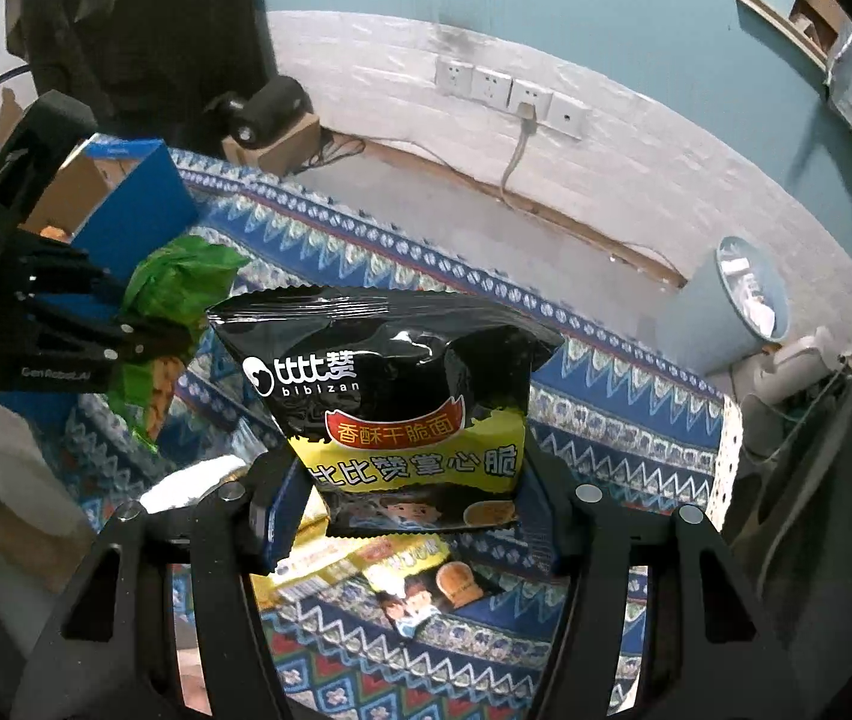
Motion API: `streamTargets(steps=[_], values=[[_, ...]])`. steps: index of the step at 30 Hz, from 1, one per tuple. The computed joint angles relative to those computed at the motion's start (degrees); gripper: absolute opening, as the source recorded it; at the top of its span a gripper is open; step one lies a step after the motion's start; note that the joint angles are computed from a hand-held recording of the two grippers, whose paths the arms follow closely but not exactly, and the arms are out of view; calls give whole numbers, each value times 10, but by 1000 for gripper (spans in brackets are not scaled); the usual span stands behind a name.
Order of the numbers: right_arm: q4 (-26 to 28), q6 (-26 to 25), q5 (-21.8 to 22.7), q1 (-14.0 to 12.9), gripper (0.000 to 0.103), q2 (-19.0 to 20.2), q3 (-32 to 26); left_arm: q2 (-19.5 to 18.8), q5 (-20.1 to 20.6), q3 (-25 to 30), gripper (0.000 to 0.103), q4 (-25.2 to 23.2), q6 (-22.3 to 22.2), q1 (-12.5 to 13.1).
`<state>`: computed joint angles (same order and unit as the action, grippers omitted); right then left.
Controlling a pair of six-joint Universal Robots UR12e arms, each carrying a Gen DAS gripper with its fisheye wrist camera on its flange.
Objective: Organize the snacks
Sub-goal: 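Carry both bags into the cardboard box and open both grippers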
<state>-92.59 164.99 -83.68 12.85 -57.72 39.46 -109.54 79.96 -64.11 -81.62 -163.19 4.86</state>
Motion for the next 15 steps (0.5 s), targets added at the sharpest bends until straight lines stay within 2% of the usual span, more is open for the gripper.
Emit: streamTargets(steps=[15], values=[[24,12,20,27,60,58,-117,35,44,-32,38,86,22,22]])
